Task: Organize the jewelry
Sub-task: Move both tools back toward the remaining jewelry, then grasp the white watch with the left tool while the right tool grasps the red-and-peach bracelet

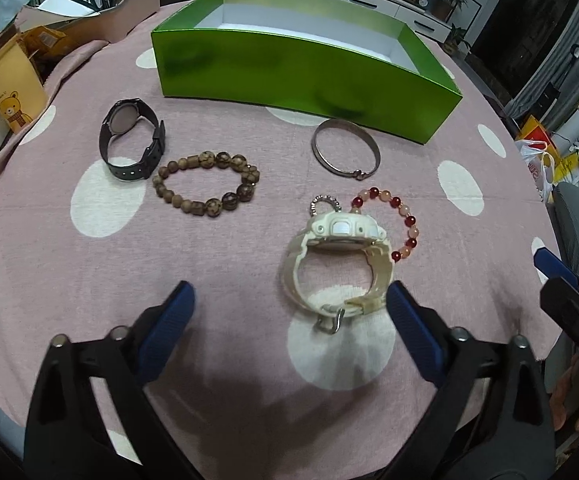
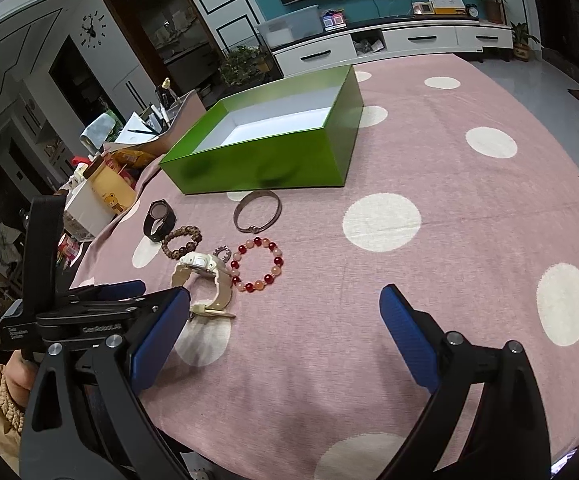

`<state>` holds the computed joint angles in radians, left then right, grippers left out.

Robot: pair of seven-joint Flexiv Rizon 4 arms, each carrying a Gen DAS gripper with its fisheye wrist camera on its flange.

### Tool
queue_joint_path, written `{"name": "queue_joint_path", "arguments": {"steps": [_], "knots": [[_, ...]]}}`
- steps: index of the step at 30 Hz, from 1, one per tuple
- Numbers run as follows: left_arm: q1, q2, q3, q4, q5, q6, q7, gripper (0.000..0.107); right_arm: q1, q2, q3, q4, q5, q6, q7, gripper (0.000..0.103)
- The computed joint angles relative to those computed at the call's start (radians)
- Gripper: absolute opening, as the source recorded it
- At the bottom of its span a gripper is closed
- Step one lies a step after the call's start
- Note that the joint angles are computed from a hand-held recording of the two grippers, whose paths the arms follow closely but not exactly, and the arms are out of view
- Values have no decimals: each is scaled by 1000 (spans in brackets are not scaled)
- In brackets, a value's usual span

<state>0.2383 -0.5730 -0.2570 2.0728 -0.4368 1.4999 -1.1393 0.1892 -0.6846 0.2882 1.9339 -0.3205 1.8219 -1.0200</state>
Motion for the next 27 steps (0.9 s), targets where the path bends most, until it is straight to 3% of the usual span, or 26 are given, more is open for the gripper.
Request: {"name": "queue_joint_path", "arguments": {"steps": [10,13,17,20,27], "knots": [[-35,-24,42,-40,1,-54,-17,54,-8,-17,9,-12,-10,-4,-9,96],[-51,-33,61,-58,3,-65,-26,50,0,-20,1,-16,-9,-4,-14,96],[-76,-44,90,-78,14,-62,-42,19,8,-24,-5,-23,-6,-7,-18,96],[-52,-49,65,-74,11,-45,-29,7,11,-29,-5,-29,-6,-8,-22,96],[95,-32,-94,14,-6,81,36,7,49,-41,-34,-51,-2,-34,-39,87]]}}
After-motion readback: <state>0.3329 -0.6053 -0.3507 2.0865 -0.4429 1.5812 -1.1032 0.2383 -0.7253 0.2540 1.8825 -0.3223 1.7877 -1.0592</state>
